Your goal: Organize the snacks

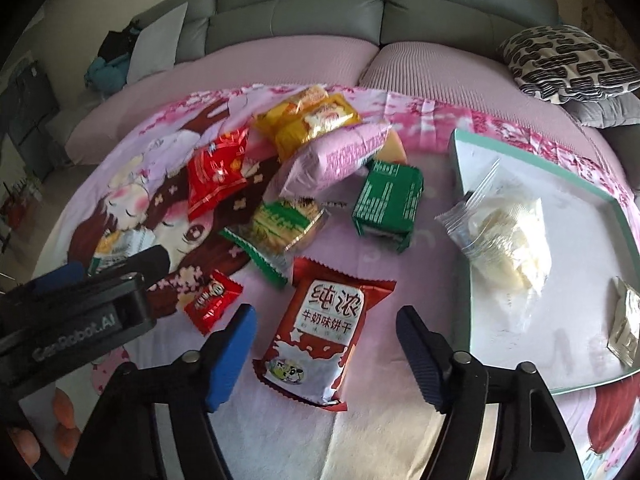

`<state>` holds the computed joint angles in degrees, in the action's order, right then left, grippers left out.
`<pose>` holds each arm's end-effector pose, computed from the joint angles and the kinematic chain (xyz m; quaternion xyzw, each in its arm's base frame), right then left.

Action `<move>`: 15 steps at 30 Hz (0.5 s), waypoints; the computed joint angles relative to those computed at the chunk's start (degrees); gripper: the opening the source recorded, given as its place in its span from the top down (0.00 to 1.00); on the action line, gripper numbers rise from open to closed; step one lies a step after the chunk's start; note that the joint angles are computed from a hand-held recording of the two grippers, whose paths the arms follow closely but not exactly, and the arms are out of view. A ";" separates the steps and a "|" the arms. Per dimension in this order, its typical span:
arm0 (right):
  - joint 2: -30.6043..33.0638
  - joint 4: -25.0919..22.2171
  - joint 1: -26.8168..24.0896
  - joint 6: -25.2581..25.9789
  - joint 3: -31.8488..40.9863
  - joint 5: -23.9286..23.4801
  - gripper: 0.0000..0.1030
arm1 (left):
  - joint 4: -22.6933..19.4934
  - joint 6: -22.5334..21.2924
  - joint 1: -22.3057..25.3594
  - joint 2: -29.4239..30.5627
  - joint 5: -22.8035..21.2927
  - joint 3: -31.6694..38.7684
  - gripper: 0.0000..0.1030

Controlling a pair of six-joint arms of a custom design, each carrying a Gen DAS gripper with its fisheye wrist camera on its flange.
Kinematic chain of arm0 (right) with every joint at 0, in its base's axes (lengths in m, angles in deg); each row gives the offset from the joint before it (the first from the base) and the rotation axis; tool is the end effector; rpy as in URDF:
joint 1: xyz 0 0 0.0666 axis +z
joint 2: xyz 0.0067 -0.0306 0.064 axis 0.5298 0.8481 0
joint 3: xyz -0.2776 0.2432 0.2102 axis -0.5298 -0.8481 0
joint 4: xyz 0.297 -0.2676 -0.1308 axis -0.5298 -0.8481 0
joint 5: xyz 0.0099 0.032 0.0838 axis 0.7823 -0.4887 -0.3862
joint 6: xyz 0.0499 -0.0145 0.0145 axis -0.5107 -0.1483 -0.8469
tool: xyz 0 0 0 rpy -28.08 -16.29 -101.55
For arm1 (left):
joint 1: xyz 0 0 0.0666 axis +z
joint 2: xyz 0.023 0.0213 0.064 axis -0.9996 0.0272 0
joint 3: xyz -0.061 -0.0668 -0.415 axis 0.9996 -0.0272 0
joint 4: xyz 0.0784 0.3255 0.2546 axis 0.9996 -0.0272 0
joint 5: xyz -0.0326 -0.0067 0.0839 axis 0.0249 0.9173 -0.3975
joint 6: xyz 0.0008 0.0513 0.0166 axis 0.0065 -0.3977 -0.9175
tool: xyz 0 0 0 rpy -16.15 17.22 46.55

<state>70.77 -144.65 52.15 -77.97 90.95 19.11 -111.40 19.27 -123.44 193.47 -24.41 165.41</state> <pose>0.5382 0.1999 0.4646 -0.1817 0.9413 0.0833 0.2720 0.5205 -0.3463 0.4873 -0.2318 0.9370 0.0422 0.2580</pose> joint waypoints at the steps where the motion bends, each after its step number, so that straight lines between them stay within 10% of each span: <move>1: 0.31 -0.49 0.08 0.15 0.10 0.34 0.33 | 0.18 -0.46 -0.04 0.31 0.54 0.22 0.01; 15: 0.71 -1.68 -0.32 1.18 0.27 -1.31 0.39 | 3.94 -6.86 -0.17 2.95 9.50 1.64 0.32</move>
<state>71.48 -146.33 51.84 -76.79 91.22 17.80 -107.46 12.41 -123.61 196.42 -14.92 167.06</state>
